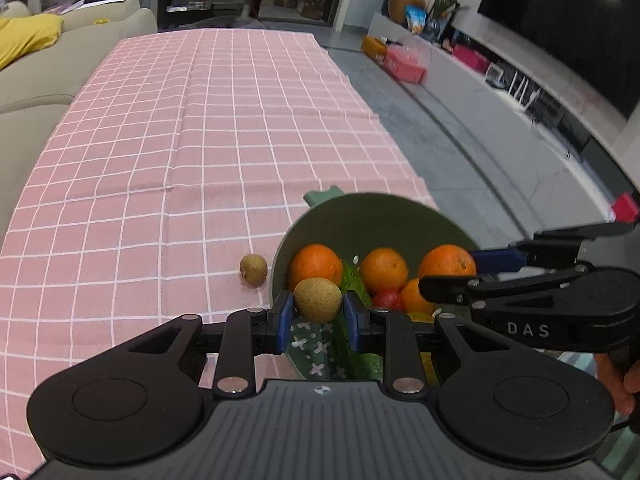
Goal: Organize fruits
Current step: 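Carry the brown fruit and orange into the green bowl and open both tools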
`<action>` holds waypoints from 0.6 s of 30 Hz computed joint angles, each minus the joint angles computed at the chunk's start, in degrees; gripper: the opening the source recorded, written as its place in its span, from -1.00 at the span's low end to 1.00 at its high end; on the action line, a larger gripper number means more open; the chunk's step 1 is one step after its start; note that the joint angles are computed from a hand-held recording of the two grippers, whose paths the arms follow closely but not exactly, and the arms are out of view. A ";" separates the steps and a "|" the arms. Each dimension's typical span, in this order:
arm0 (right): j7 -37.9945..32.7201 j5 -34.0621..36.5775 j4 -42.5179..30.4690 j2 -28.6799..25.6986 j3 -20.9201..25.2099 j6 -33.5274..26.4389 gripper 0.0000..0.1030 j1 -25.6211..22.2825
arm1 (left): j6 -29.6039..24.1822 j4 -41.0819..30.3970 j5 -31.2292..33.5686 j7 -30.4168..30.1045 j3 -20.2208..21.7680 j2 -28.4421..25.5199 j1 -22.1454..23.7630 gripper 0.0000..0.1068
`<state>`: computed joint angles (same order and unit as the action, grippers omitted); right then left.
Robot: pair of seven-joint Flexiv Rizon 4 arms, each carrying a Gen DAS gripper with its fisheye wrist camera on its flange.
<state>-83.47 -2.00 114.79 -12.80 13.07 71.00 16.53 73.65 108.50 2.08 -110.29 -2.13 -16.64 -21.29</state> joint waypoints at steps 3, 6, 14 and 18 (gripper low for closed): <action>2.10 -2.97 0.25 -1.22 -1.47 0.18 -0.21 0.90 | -1.46 -0.80 1.55 -0.58 0.58 -0.61 -0.59 -0.43; 2.39 -3.36 -0.01 -2.04 -1.40 0.14 -0.21 0.64 | -2.22 -1.46 2.19 -0.46 0.62 -1.24 -0.73 -0.44; 2.55 -5.78 0.28 -3.15 -1.63 0.97 -0.20 1.00 | -1.72 -0.92 0.47 1.90 -0.42 -1.74 0.06 -0.43; 2.08 -6.51 0.54 -3.06 -1.46 1.17 -0.20 0.86 | -1.56 -0.62 -0.35 2.78 -0.67 -1.55 0.21 -0.43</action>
<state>-81.39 -8.51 115.33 -15.87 11.62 72.17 17.38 72.09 107.88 1.73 -107.51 -2.80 -18.20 -21.08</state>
